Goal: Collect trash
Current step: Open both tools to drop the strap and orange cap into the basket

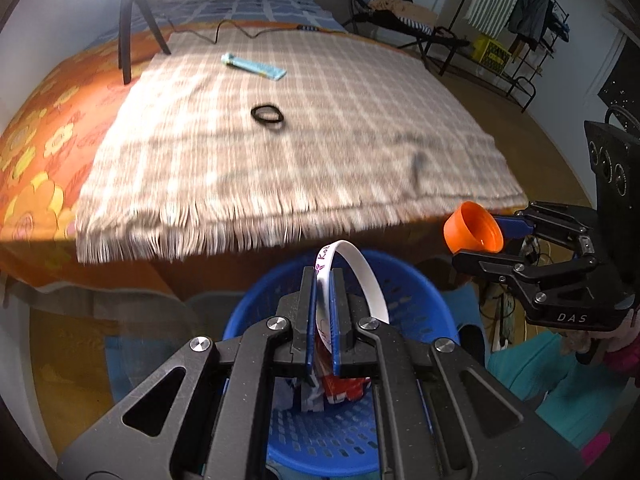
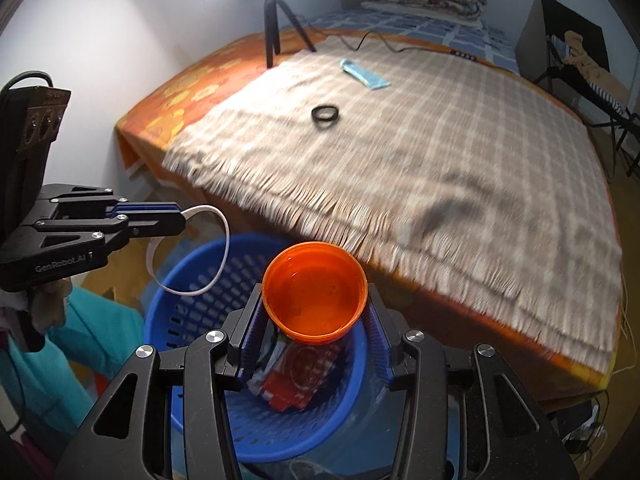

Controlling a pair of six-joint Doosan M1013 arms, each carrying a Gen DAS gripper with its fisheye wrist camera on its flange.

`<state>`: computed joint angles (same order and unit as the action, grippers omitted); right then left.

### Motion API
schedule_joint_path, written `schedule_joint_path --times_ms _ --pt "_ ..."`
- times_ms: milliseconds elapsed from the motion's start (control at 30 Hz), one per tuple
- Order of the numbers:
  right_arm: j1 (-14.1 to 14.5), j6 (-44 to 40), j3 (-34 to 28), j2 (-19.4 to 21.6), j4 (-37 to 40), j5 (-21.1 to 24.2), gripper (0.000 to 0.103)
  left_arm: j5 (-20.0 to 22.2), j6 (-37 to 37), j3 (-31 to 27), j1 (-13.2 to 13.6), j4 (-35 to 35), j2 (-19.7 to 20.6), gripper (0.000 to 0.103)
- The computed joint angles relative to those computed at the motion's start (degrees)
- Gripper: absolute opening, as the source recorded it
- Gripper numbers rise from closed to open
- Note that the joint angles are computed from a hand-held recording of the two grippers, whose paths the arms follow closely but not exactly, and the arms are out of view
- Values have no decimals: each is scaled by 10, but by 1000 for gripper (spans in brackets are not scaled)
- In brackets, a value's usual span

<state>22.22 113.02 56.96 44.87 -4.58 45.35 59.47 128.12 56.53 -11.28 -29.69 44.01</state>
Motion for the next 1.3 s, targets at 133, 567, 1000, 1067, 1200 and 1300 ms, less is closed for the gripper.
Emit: schedule_joint_path --times_ms 133,567,1000,1067,1200,1300 --pt "3 -9 2 4 7 6 45 5 -4 14 0 13 -2 4" --pt "7 -22 0 14 18 18 45 -1 -4 38 -1 25 -8 4" --pt "7 -20 -14 26 23 42 57 1 -19 33 -2 40 -3 11" --pt "7 -18 -13 26 22 44 59 -1 -21 34 -2 43 -3 25" --pt "6 -13 -13 26 19 45 63 -14 -23 39 -2 42 -7 43" --pt "6 -6 -14 26 15 50 65 -15 -26 37 -2 43 -6 45"
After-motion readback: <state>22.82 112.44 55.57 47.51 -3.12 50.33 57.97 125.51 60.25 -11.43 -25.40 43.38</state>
